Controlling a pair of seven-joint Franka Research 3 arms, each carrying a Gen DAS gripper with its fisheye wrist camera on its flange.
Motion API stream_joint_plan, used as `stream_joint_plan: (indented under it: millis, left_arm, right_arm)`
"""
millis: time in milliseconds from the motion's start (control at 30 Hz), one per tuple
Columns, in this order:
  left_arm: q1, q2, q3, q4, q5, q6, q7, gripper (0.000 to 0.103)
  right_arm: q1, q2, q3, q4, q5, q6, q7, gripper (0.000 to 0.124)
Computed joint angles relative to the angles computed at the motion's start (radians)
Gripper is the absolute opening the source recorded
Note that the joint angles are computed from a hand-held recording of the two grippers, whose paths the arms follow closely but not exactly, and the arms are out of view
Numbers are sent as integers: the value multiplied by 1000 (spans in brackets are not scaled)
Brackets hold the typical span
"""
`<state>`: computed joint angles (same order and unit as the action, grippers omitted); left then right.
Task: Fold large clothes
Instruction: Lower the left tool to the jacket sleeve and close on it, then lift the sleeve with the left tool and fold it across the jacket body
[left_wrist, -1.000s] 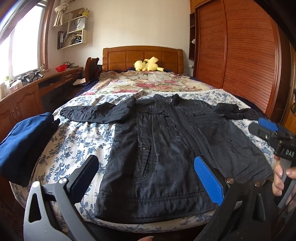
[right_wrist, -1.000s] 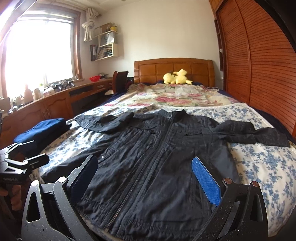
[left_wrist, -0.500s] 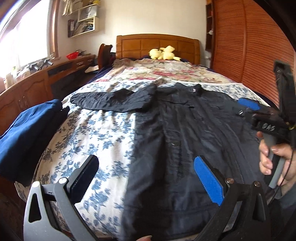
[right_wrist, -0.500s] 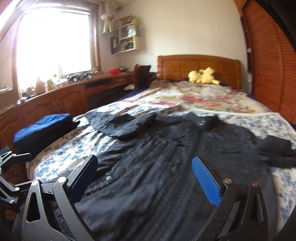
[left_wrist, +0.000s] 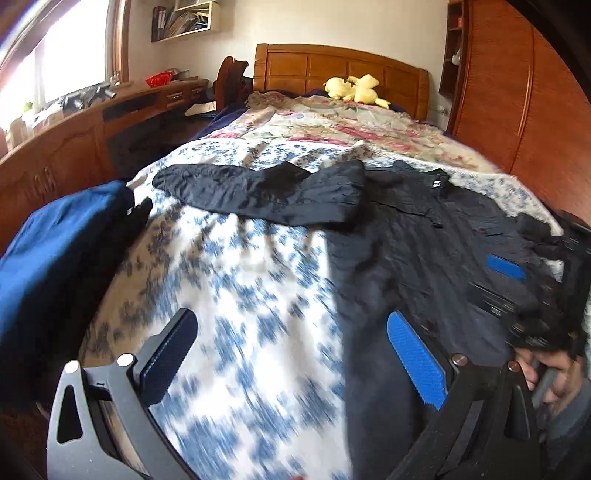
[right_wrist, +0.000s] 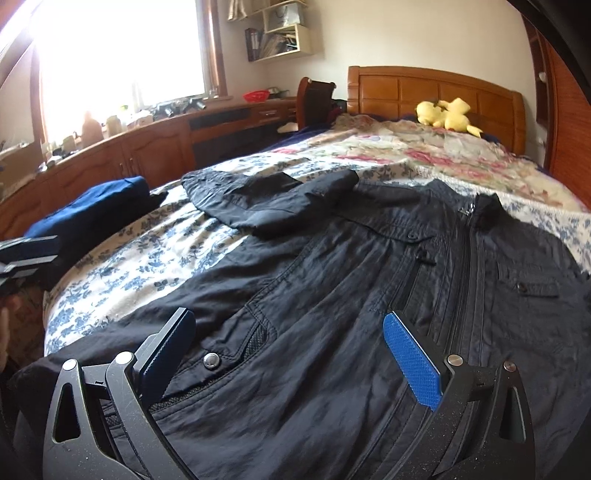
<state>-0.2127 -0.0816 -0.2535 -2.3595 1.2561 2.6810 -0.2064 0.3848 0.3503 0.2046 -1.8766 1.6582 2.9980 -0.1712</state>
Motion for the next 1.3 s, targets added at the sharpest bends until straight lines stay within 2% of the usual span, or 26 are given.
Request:
stream_joint_plan:
  millis: [267, 300, 467, 533, 633, 800, 933, 1000, 1100, 1133, 1167, 1200, 1233, 1267, 1300]
  left_arm:
    - [76, 163, 98, 135, 66, 159, 78, 93]
    - [81, 184, 110, 155, 67, 168, 80, 88]
    - [102, 300, 167, 263, 2, 226, 154, 83]
    - [113, 351, 179, 303, -78, 251, 215, 83]
    - [104, 405, 218, 345, -127, 306, 224, 83]
    - [98, 478, 251, 409, -258, 301, 313, 83]
    - [148, 538, 238, 445, -437, 326, 405, 83]
    - [201, 568, 191, 459, -537, 345, 493, 81]
    - [184, 582, 221, 472, -575, 366, 508, 68]
    - [181, 587, 228, 477, -593, 376, 513, 57]
    - [184, 590, 225, 481, -615, 374, 528, 51]
    - [187, 593, 220, 487, -636, 362, 548, 31]
    - [204, 596, 192, 500, -664, 327, 596, 5]
    - [211, 600, 176, 515, -685, 305, 639, 3]
    - [182, 591, 196, 526, -678, 271, 650, 1]
  right_arm:
    - [-10, 22, 9, 9, -80, 9, 87, 103]
    - [-9, 27, 11, 10, -101, 15, 106, 103]
    - [-27, 41, 36, 13, -153, 30, 148, 103]
    - [-38, 44, 47, 15, -152, 31, 148, 103]
    - [-48, 47, 54, 20, -128, 32, 133, 103]
    - [-53, 49, 59, 19, -142, 27, 145, 103]
    - [-55, 47, 59, 18, -135, 24, 139, 103]
    - [-54, 47, 58, 18, -135, 24, 139, 103]
    - [-53, 48, 59, 20, -127, 26, 133, 103]
    - [-52, 49, 58, 22, -128, 27, 133, 103]
    - [-51, 50, 59, 22, -123, 28, 128, 103]
    - [-50, 50, 58, 23, -120, 29, 125, 103]
    - [-49, 50, 58, 23, -118, 29, 123, 103]
    - [-49, 50, 57, 23, -116, 28, 121, 103]
    - [-49, 50, 56, 24, -111, 29, 116, 103]
